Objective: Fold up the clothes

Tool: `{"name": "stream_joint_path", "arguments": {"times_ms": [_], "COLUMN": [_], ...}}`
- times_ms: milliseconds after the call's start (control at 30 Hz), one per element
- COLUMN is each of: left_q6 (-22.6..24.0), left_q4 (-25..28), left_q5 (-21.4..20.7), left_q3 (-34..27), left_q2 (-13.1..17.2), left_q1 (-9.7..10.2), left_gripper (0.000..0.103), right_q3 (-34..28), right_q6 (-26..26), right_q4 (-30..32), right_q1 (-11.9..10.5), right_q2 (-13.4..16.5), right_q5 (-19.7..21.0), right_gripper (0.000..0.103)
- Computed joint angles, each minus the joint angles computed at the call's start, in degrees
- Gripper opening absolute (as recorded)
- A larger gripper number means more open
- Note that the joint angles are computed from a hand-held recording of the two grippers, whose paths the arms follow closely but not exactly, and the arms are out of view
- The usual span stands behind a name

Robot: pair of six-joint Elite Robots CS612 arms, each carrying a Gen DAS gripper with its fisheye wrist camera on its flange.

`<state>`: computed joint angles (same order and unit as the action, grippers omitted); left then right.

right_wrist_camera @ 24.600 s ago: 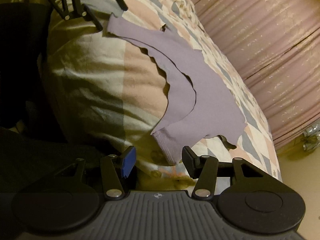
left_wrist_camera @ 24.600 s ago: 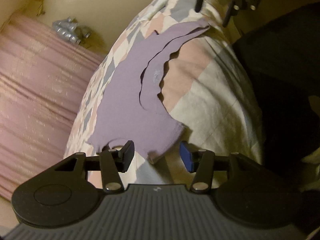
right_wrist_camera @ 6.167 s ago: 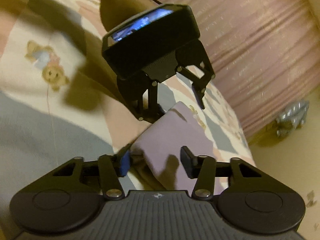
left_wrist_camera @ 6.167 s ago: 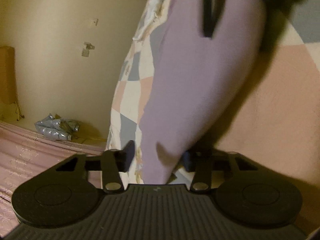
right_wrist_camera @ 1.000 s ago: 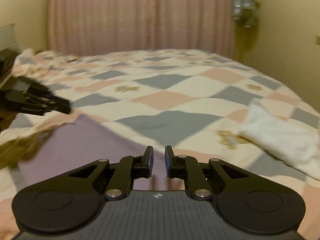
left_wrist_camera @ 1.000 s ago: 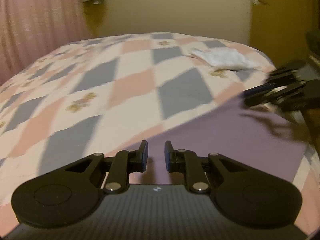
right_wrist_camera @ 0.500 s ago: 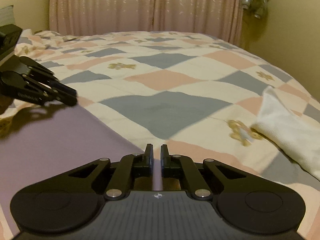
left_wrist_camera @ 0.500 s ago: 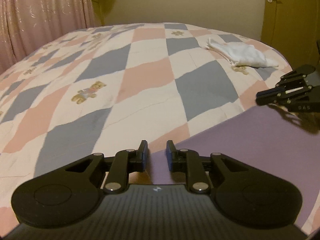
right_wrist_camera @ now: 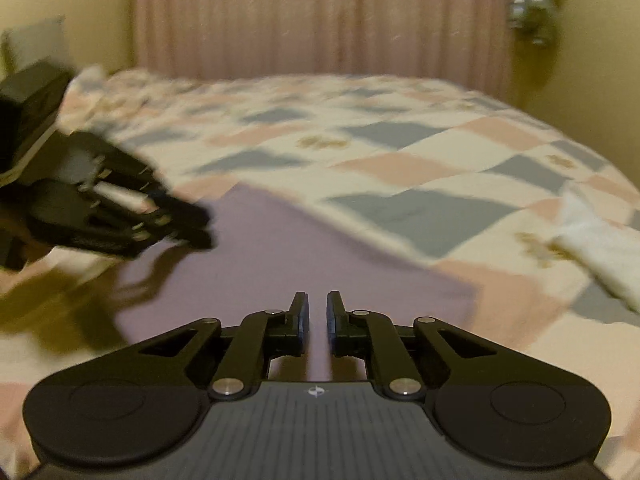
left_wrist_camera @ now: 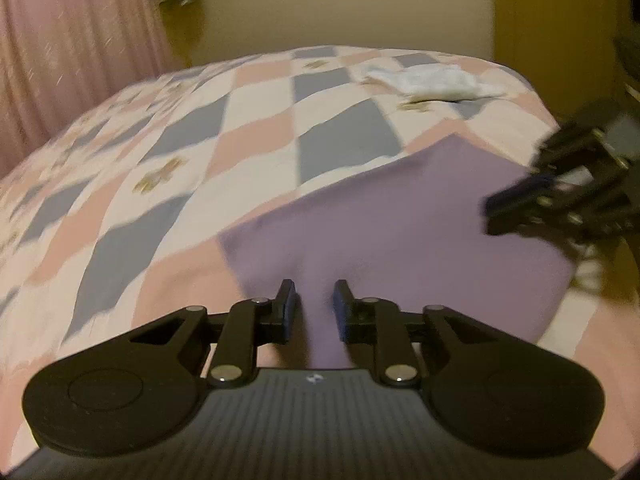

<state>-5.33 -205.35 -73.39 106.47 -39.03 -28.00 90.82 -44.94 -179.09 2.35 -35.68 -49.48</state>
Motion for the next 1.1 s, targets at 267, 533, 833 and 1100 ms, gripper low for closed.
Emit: {"name": "stream_joint_path", "arguments": {"times_ms": [267, 533, 833, 1100], "left_q6": [-1.5, -3.5, -7.9, -6.2], "left_q4": [-1.4, -3.9, -1.7, -2.1], "left_q5": [5.7, 5.5, 9.3, 6.5], "left_q3": [3.5, 5.6, 7.7, 5.3], "left_q2": [-2.0, -1.8, -2.6, -1.5], "left_q1": [-1.47, -5.93, -6.27, -8.02], "left_gripper": [0.023, 0.024, 0.023, 0.022], "right_q3": [3.1, 8.7, 9.9, 11.0], "right_q6": [0.6, 5.0, 3.9, 8.3], "right_q4": [-4.1, -12.2, -10.5, -16.2], "right_q1": [-1.8, -1.9, -3.4, -2.2], "right_q2": [-0.8, -2.6, -2.2, -2.3], "right_q5": [-4.3, 1.1, -2.0, 1.4], "right_gripper": [0.011, 0.014, 0.013, 0.015]}}
